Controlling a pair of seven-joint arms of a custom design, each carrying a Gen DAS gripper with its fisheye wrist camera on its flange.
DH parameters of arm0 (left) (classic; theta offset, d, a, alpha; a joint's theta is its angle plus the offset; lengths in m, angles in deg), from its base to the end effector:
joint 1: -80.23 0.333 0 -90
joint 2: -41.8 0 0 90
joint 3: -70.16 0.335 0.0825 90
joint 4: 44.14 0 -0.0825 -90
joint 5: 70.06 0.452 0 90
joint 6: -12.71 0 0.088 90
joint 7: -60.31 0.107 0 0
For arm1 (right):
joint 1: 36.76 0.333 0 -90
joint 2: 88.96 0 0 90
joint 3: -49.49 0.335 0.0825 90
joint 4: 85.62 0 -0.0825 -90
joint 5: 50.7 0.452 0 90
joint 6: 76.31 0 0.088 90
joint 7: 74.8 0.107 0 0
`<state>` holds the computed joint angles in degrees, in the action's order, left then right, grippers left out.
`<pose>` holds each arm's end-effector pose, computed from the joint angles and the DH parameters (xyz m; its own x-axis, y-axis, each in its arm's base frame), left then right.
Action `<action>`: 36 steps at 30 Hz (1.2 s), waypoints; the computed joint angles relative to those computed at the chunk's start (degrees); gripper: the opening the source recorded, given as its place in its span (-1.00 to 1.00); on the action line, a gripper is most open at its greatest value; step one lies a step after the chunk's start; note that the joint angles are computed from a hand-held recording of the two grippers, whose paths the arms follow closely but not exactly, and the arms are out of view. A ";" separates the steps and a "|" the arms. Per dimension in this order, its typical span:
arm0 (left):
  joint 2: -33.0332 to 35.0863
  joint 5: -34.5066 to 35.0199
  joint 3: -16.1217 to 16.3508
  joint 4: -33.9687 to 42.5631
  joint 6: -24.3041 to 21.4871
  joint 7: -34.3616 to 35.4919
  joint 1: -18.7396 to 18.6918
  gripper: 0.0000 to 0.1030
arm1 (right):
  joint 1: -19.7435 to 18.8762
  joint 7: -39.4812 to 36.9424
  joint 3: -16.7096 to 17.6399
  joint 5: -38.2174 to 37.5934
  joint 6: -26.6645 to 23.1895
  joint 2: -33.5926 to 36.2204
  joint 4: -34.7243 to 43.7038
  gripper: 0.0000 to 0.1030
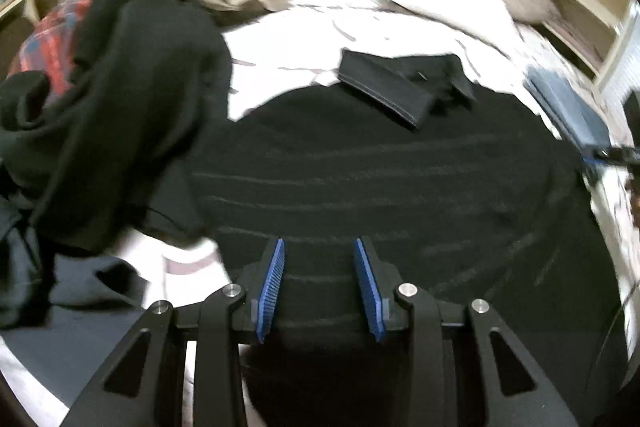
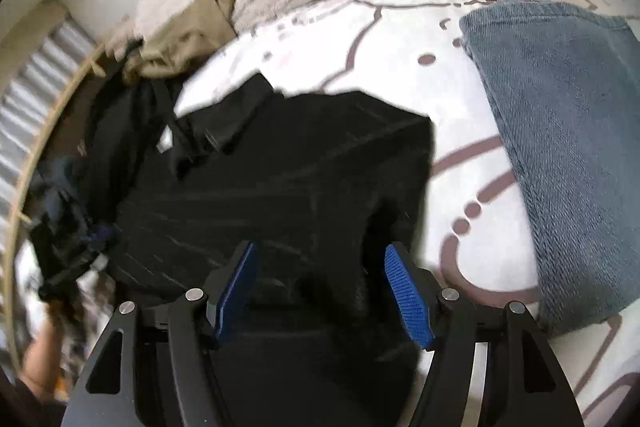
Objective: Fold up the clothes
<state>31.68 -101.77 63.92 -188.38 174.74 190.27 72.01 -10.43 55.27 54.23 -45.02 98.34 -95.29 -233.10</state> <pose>0.5169 -0.1054 0.3630 -0.4582 -0.8881 0.0357 -0.7680 0.3753 -0.5189 0.4538 0.2641 0.3338 -0.1467 -0.9072 -0.3942 -0.8693 0.3084 -0.3864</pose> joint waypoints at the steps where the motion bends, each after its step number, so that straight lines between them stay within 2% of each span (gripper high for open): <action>1: -0.34 1.60 -0.66 -0.95 0.51 -0.78 0.25 -0.30 | -1.03 1.79 0.98 -2.40 -1.20 0.45 0.33 0.15; 2: -0.60 3.04 -1.14 -1.91 1.21 -1.49 0.44 -0.30 | -2.66 5.16 2.28 -6.39 -1.77 1.10 0.77 -0.16; 3: -0.86 4.57 -1.60 -2.85 1.91 -2.29 0.61 -0.30 | -3.83 8.32 3.28 -10.22 -2.81 0.92 1.05 -0.59; 6: 0.55 6.40 -1.60 -3.10 4.38 -2.40 0.15 -0.30 | -5.65 15.24 4.87 -18.01 -3.62 -2.27 -0.15 -0.71; 7: 0.20 6.62 -1.43 -3.63 4.88 -1.84 -0.06 -0.30 | -5.77 16.44 4.82 -18.76 -3.66 -3.94 -1.21 -0.72; 8: 0.02 6.54 -1.15 -3.99 5.23 -1.27 -0.31 -0.30 | -5.76 17.27 4.66 -19.03 -3.82 -5.61 -2.28 -0.82; 9: -0.03 6.22 -0.81 -4.20 5.48 -0.67 -0.57 -0.29 | -6.82 19.02 5.62 -20.92 -6.30 -6.03 -2.22 -0.88; 12: 0.01 5.21 -0.16 -4.54 6.13 0.68 -1.11 -0.29 | -7.93 23.13 6.91 -25.64 -14.89 -5.45 -1.05 -0.88; 15: -0.92 4.98 -0.04 -4.83 5.50 0.47 -1.12 -0.29 | -6.66 24.80 5.46 -25.05 -15.59 -4.61 -2.19 -0.88; 18: -2.94 -2.62 2.69 -4.45 2.55 4.81 -4.06 -0.29 | -7.43 29.04 6.60 -30.28 -13.16 -7.13 -3.03 -0.88; 19: -3.47 -4.80 3.07 -4.29 1.88 6.19 -4.75 -0.29 | -7.41 29.29 6.82 -31.57 -11.92 -7.46 -2.53 -0.88; 22: -4.15 -8.66 2.88 -3.48 0.39 8.53 -5.89 -0.29 | -7.36 29.63 7.74 -34.88 -12.97 -6.38 0.78 -0.88; 24: -3.98 -11.51 2.81 -2.42 -1.74 9.76 -6.60 -0.29 | -8.76 34.82 8.14 -37.46 -11.02 -6.22 0.56 -0.88; 27: -3.30 -15.62 2.13 -0.70 -5.34 11.42 -7.33 -0.29 | -9.11 38.50 5.60 -34.20 -2.51 -5.49 -2.53 -0.84; 28: -3.01 -16.72 1.65 -0.21 -6.03 12.12 -7.56 -0.29 | -9.16 38.66 5.36 -33.30 -1.30 -5.46 -3.15 -0.79; 29: -2.77 -17.53 1.01 0.11 -6.16 12.81 -7.78 -0.29 | -9.19 38.63 5.21 -32.46 -0.42 -5.46 -3.66 -0.60; 30: -2.61 -18.35 0.46 0.30 -6.29 13.61 -8.05 -0.29 | -9.19 38.53 5.04 -31.54 0.47 -5.45 -4.18 -0.31; 32: -2.34 -20.08 -0.40 0.62 -6.88 15.42 -8.76 -0.29 | -12.56 41.90 7.89 -33.55 2.51 -5.82 -4.92 0.12; 34: -1.98 -21.70 -1.18 1.01 -7.46 17.17 -9.51 -0.29 | -16.24 44.32 10.67 -35.72 6.26 -6.48 -6.18 0.14; 36: -1.64 -23.14 -1.96 1.25 -7.71 19.20 -10.28 -0.29 | -17.95 43.33 11.91 -35.73 9.96 -6.49 -7.01 0.14</action>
